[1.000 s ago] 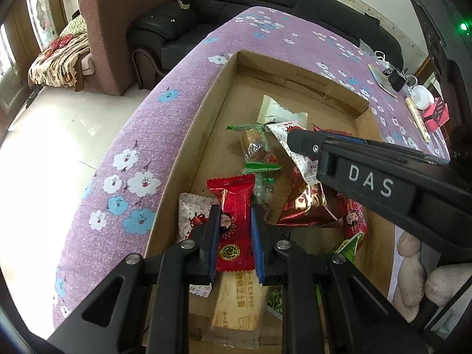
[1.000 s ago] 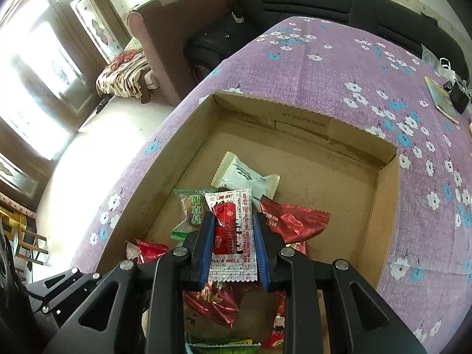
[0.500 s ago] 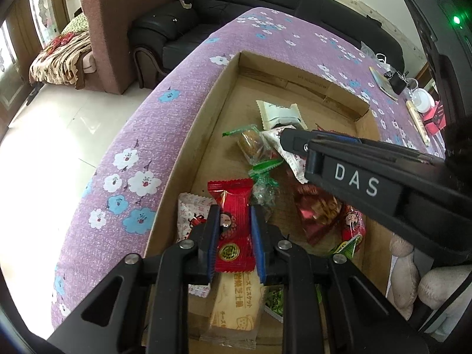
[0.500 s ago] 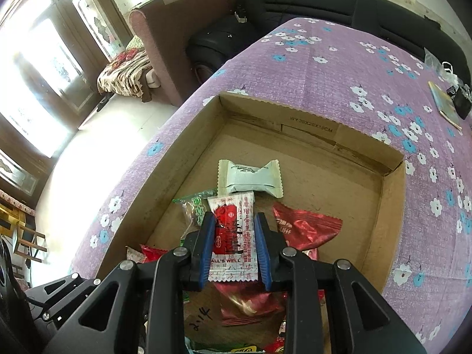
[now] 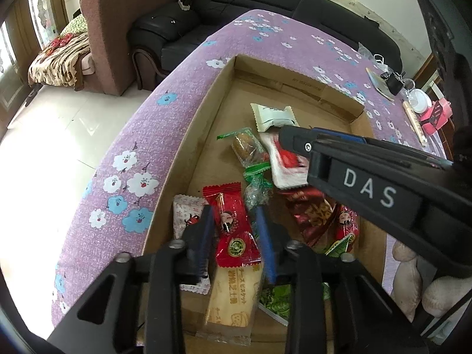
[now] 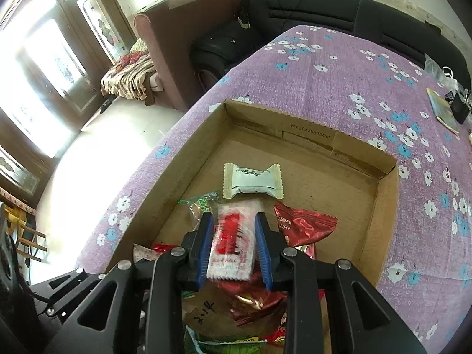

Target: Organize snacks

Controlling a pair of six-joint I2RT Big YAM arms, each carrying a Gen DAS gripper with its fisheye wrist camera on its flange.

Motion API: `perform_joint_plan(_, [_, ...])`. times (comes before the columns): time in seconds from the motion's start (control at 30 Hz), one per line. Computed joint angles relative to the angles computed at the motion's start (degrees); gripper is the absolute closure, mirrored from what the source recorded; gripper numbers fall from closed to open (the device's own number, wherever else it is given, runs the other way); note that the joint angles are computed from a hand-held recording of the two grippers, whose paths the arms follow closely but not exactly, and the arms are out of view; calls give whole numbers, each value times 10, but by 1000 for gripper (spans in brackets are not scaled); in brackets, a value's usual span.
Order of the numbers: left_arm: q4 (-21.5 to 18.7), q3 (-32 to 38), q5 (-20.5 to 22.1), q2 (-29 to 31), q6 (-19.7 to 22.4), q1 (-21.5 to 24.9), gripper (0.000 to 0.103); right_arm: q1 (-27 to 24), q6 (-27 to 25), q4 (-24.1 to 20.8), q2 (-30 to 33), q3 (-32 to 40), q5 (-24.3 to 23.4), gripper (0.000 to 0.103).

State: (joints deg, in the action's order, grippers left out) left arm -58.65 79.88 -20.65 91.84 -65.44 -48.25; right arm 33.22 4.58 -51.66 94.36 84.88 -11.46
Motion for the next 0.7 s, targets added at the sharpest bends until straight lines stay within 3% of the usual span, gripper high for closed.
perform_joint_plan(0.13, [2, 1, -4, -3, -1, -3, 45, -1, 2, 2, -8, -3, -1, 74])
perform_joint_plan(0.47, [9, 10, -4, -13, 4, -13, 40, -17, 14, 9, -54, -37, 7, 69])
perform_joint_plan(0.7, [7, 17, -29, -35, 5, -32, 37, -44, 18, 0, -106, -78, 2, 69])
